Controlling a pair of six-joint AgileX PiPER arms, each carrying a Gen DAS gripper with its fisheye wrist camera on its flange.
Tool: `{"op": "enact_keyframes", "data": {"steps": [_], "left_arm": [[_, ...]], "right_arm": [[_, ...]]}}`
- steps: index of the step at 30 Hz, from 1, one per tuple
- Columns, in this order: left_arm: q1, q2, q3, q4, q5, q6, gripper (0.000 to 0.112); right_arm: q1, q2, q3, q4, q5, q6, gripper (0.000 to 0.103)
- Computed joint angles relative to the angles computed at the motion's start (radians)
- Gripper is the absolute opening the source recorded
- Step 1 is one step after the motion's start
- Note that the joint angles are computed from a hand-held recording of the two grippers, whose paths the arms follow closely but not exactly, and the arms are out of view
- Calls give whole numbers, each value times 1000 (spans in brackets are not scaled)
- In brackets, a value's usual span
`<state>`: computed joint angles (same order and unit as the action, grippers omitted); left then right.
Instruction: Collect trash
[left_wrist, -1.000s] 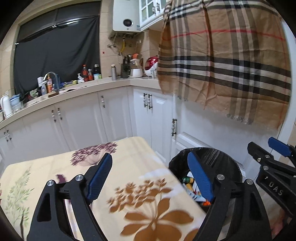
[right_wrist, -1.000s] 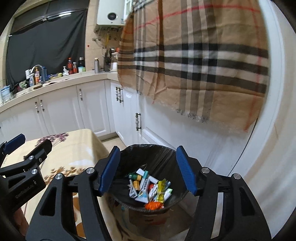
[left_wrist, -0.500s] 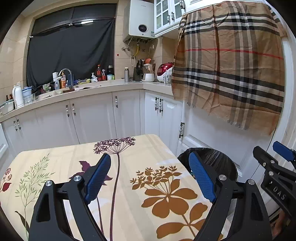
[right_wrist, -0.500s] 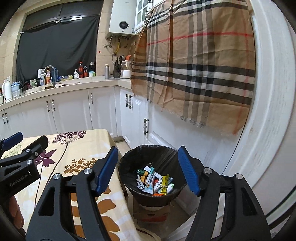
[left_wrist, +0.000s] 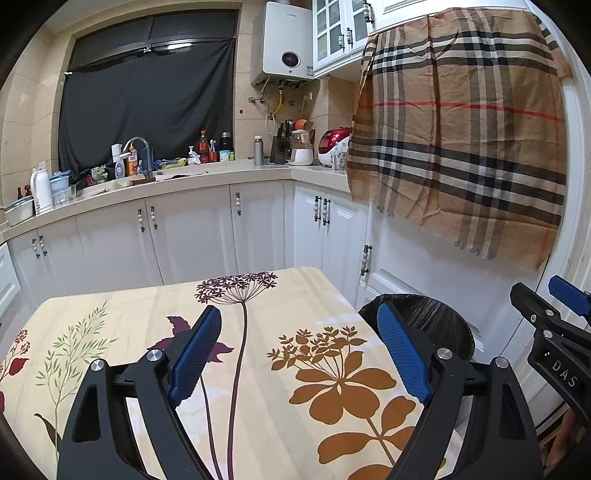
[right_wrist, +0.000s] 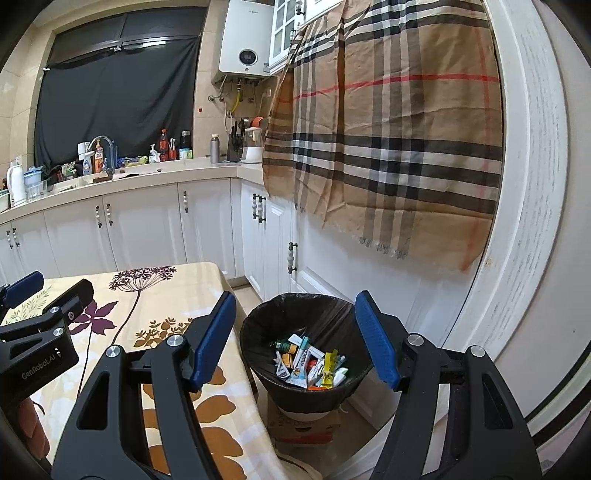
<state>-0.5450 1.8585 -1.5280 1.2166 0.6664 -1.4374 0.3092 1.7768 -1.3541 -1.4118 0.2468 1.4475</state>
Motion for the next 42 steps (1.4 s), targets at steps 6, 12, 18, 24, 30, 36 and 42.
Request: {"op": "enact_keyframes", "data": {"steps": [6, 12, 18, 24, 30, 36, 42], "left_arm": [[2, -12, 21, 15, -1, -23, 84], [4, -19, 32, 19, 0, -29, 84], [3, -24, 40, 26, 1, -38, 84], [3, -27, 44, 29, 2, -42, 84], [3, -28, 45, 30, 1, -43, 84], [3, -28, 45, 27, 2, -40, 84], [5, -32, 50, 26, -1, -41, 84]], "right_arm": [[4, -8, 9, -16, 2, 15, 65], [3, -8, 9, -14, 1, 15, 65], [6, -16, 17, -18, 1, 18, 65], [12, -24, 24, -27, 7, 27, 65], [10, -23, 22, -17, 6, 18, 65], [9, -23, 22, -12, 4, 14, 65], [9, -24, 23, -9, 4, 11, 65]]}}
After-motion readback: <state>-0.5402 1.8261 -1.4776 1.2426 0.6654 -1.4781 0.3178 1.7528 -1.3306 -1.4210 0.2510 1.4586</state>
